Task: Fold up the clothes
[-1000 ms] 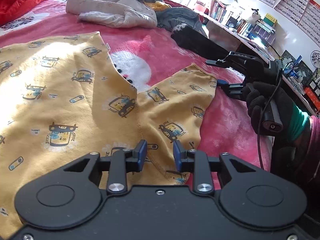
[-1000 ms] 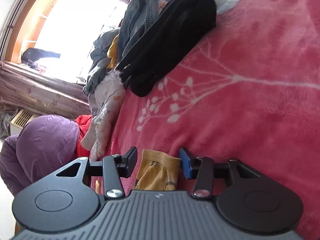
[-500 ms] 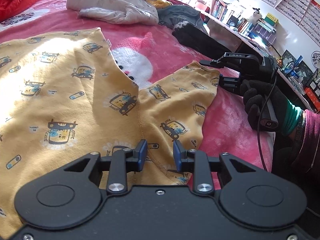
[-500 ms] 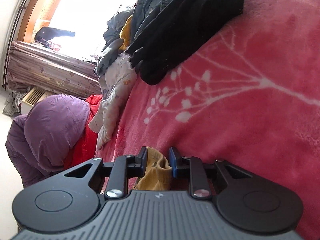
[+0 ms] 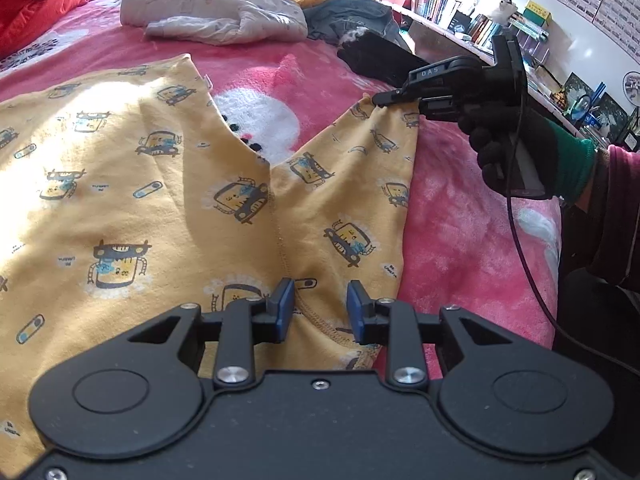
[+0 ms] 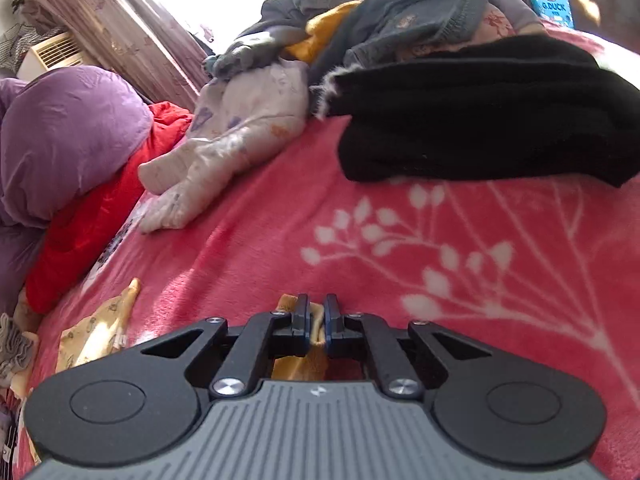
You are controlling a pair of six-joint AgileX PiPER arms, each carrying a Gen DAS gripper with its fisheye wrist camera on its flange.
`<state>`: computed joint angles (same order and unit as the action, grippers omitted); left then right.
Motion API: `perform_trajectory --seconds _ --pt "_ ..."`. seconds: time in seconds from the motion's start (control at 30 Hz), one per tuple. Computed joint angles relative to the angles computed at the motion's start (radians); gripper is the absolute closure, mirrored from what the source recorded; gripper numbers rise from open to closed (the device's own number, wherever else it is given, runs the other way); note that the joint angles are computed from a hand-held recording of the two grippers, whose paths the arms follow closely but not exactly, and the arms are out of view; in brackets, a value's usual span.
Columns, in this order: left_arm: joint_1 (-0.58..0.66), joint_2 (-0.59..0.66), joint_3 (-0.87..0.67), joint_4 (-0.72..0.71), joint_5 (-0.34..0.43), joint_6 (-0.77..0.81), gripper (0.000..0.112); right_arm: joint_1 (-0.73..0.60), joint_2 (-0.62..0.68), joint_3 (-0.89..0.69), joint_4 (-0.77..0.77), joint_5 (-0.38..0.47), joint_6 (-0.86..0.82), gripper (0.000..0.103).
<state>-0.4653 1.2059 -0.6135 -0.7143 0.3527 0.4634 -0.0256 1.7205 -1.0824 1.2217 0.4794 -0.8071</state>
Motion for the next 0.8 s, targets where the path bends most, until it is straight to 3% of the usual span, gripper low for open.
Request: perform_trajectory --seconds 0.03,0.17,0.23,0.33,0.43,0.53,0.63,0.67,0.7,0.8 --pt "-0.005 0.0 -0.001 0.013 -0.003 -0.01 0.085 -0.002 -0.01 0.018 0.039 -0.016 -0.018 0.09" --pt "-0.016 0.001 -0.006 0.039 -0.005 -0.03 0.082 0.026 -0.086 0.081 0.061 -0.144 -0.04 0.064" --pt "0.004 -0.008 -0.005 -0.019 0.014 0.017 0.081 0.05 -0.149 0.124 0.098 -0.214 -0.1 0.062" --pt "0.039 -0.022 -0.004 -0.11 0.044 0.087 0.081 0.054 -0.221 0.173 0.225 -0.117 -0.268 0.062" --pt "0.036 -0.026 -0.001 -0.095 0.036 0.056 0.081 0.088 -0.222 0.169 0.149 0.005 -0.227 0.062" --pt "0.031 -0.032 0.001 -0.091 0.037 0.046 0.081 0.07 -0.159 0.166 0.205 0.193 -0.235 0.063" --pt "0.031 -0.029 -0.002 -0.099 0.045 0.057 0.081 0.113 -0.122 0.163 0.117 0.14 -0.201 0.067" --pt "0.032 -0.025 -0.004 -0.103 0.047 0.062 0.081 0.106 -0.119 0.177 0.15 0.122 -0.218 0.076" --pt "0.036 -0.023 -0.004 -0.11 0.049 0.07 0.081 0.086 -0.124 0.2 0.223 0.114 -0.253 0.078" --pt "0.049 -0.024 -0.003 -0.129 0.059 0.09 0.081 0.041 -0.172 0.267 0.44 0.076 -0.372 0.072"
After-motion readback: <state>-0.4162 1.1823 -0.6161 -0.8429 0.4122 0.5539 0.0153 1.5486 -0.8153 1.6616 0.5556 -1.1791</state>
